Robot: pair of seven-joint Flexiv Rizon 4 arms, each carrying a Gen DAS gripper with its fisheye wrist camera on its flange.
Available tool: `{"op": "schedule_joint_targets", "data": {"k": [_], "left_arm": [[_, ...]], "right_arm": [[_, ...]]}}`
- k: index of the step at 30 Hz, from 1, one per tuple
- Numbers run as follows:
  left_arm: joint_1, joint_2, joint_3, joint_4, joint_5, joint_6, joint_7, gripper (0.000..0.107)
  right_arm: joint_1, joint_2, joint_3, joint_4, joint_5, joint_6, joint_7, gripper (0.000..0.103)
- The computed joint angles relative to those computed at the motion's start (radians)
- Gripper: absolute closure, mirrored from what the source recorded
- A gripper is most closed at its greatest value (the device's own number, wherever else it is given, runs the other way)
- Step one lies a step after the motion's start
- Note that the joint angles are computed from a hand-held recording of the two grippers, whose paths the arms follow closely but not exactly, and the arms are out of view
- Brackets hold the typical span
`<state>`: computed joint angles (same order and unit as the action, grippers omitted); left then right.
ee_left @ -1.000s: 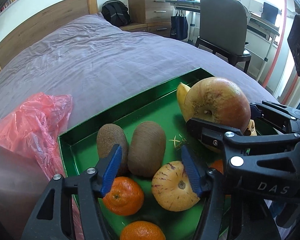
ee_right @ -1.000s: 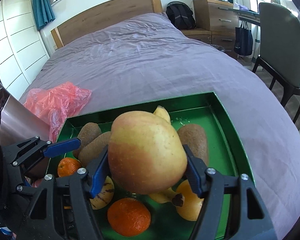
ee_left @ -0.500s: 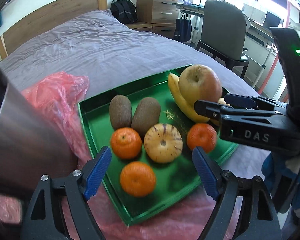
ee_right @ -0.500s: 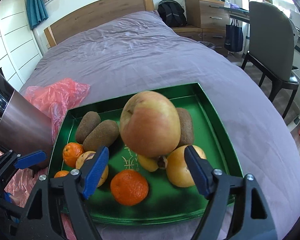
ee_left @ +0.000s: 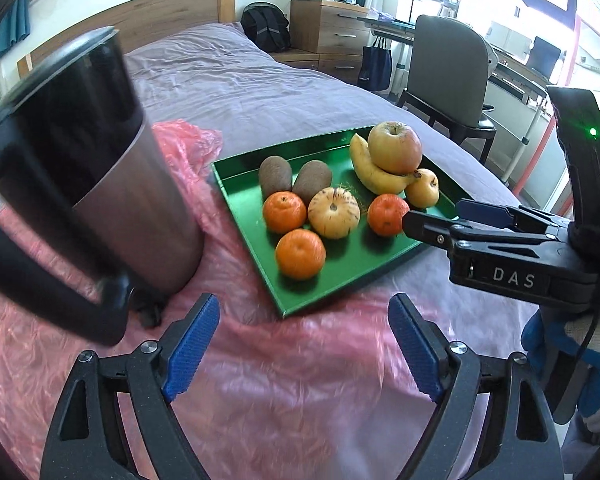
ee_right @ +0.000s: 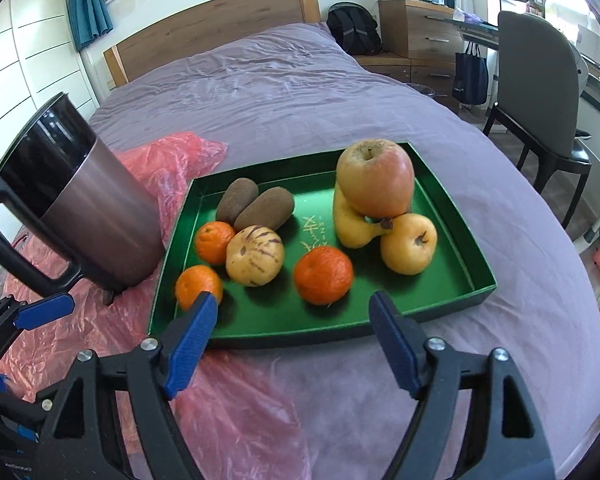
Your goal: Organize fruits
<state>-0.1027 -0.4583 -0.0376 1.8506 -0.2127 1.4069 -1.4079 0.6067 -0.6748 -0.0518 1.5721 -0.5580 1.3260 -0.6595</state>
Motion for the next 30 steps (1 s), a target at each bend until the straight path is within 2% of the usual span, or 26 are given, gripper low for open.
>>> {"op": "schedule_joint_targets", "data": {"k": [4,9,16,23,27,30], "left_arm": [[-0.017,0.059,0.034,0.081,0.027,0.043,-0.023,0.024],[-0.030,0.128,0.085,0.188,0.065,0.101,-0.084,0.024],[-0.004,0.206,0.104,0.336,0.093,0.193,-0.114,0.024],[-0.056,0.260,0.212,0.417,0.190,0.225,-0.174,0.023],[-0.052,0.289,0.229,0.455,0.224,0.238,-0.198,0.023],[-0.022,0.310,0.207,0.489,0.225,0.278,-0.197,0.023]], "right_arm": [[0.065,0.050,-0.054,0.081,-0.053,0.041,0.068,0.000],[0.159,0.112,-0.151,0.178,-0.182,0.098,0.213,0.000],[0.303,0.183,-0.324,0.290,-0.486,0.163,0.519,0.000],[0.333,0.226,-0.352,0.312,-0.748,0.145,0.745,0.000],[0.327,0.244,-0.320,0.307,-0.836,0.097,0.801,0.000],[0.315,0.259,-0.291,0.303,-0.899,0.070,0.834,0.000]]}}
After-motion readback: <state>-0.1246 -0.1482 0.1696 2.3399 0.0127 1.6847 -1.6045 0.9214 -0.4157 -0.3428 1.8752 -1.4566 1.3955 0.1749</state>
